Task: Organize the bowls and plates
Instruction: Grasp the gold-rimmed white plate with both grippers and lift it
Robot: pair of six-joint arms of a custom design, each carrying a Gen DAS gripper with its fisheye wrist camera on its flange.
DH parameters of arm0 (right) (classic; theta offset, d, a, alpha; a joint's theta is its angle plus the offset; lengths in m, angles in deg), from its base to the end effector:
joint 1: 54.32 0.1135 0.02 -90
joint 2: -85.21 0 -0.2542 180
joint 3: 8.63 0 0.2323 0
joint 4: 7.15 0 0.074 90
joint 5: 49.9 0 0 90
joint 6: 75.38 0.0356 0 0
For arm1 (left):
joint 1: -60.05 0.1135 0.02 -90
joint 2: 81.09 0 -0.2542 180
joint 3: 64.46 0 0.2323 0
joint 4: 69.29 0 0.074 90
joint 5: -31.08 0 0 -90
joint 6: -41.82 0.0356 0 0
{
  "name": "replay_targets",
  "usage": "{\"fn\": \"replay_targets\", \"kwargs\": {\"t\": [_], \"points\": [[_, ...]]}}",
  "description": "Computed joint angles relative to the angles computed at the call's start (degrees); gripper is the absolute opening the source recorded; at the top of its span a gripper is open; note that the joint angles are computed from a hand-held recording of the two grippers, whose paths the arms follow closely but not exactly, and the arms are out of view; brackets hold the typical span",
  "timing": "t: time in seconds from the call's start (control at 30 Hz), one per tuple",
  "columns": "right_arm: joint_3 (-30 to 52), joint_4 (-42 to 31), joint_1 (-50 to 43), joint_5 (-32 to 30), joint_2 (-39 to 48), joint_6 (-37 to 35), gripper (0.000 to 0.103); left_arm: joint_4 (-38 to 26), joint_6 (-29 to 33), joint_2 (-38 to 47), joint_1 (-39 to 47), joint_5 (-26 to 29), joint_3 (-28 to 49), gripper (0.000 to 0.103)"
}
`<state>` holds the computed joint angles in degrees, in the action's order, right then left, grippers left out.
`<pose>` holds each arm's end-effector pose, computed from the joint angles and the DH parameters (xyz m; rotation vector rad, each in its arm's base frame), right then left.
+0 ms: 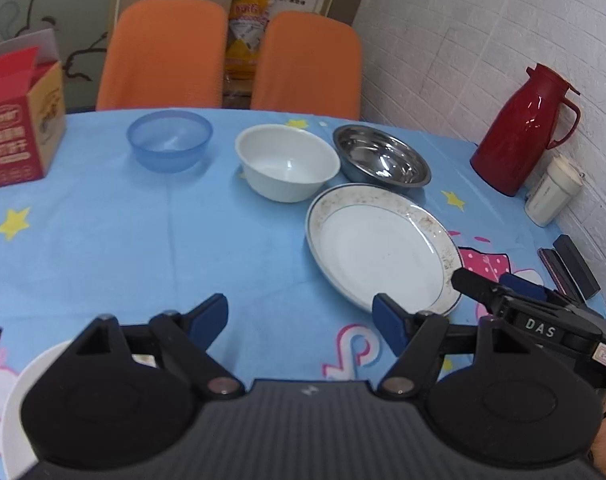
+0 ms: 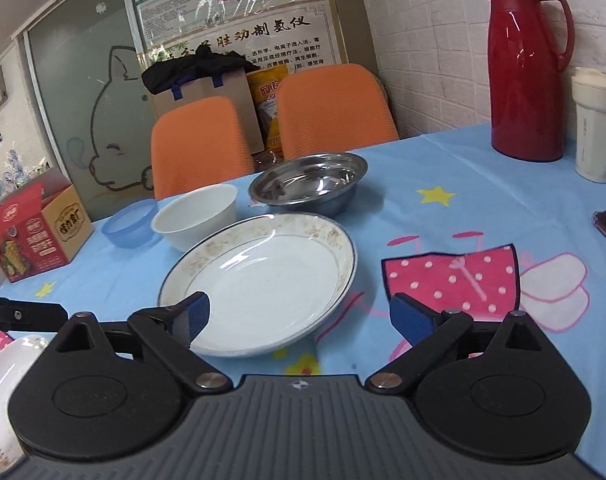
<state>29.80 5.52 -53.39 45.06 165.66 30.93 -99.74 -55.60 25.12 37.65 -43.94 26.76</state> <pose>0.2458 0.0009 0.1550 0.3308 2.0558 0.0934 0.3584 -0.1577 0.2203 0.4405 2.3597 -0.5572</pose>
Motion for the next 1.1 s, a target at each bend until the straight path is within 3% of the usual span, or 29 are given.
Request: {"fn": "replay_targets", "kwargs": {"t": [0.23, 0.33, 0.53, 0.8, 1.1], "points": [[13.8, -4.4, -5.7, -6.2, 15.4, -6.4, 0.103, -15.5, -2.5, 24.1, -4.8, -2.4, 33.0, 0.072], [15.7, -5.7, -6.4, -8.0, 17.1, -7.7, 0.103, -18.5, -2.8, 29.2, -5.5, -3.5, 40.1, 0.071], [17.4, -5.9, -6.7, -10.2, 19.6, -8.8, 0.103, -17.9, -1.9, 31.4, -6.7, -5.1, 42.0, 0.070], [17.4, -4.3, -5.3, -8.4, 20.6, -10.6, 0.103, -16.1, -0.5, 31.8, -8.0, -9.0, 41.7, 0.070], [17.8, -4.4, -3.2, -4.6, 21.4, -12.5, 0.103, -16.2, -0.4, 32.1, -8.0, -9.2, 42.3, 0.070]]}}
